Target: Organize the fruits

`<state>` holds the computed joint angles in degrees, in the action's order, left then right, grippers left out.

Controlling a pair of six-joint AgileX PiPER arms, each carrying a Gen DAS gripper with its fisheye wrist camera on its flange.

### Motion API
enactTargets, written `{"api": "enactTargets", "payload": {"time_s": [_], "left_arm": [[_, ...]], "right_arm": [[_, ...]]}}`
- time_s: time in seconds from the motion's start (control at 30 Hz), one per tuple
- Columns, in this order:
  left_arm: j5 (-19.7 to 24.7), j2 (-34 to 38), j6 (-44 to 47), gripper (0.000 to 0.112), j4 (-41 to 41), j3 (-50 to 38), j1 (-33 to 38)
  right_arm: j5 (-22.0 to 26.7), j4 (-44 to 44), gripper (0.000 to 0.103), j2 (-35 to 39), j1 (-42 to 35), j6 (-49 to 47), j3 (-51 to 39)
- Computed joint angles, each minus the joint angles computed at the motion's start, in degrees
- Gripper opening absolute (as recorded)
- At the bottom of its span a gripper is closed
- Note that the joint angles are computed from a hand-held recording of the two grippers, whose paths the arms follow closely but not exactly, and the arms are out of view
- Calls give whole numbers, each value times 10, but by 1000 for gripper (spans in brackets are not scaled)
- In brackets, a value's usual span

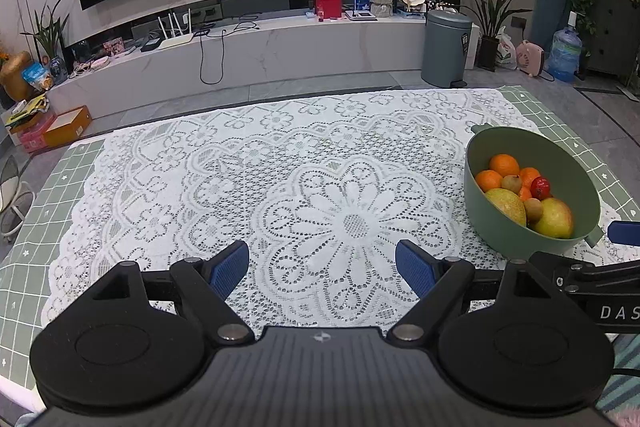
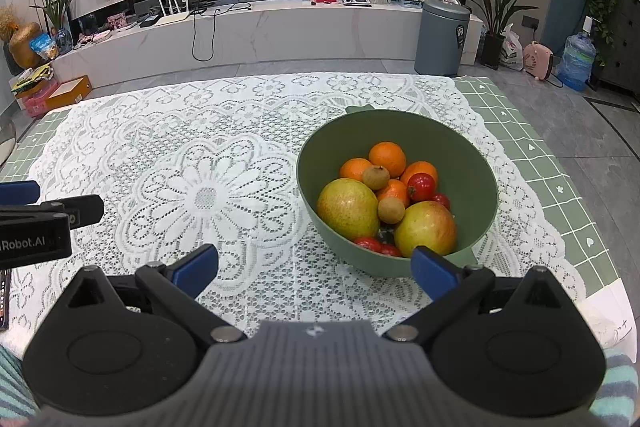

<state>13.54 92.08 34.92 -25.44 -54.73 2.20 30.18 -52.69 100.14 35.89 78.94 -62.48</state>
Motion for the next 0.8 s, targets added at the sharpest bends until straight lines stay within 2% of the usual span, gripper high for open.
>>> {"api": "enactTargets", "payload": {"time_s": [0.8], "left_arm": [[24,-3,70,96,-78,1,16]], "right_arm": [[-1,1,99,1,2,-7,0]]}}
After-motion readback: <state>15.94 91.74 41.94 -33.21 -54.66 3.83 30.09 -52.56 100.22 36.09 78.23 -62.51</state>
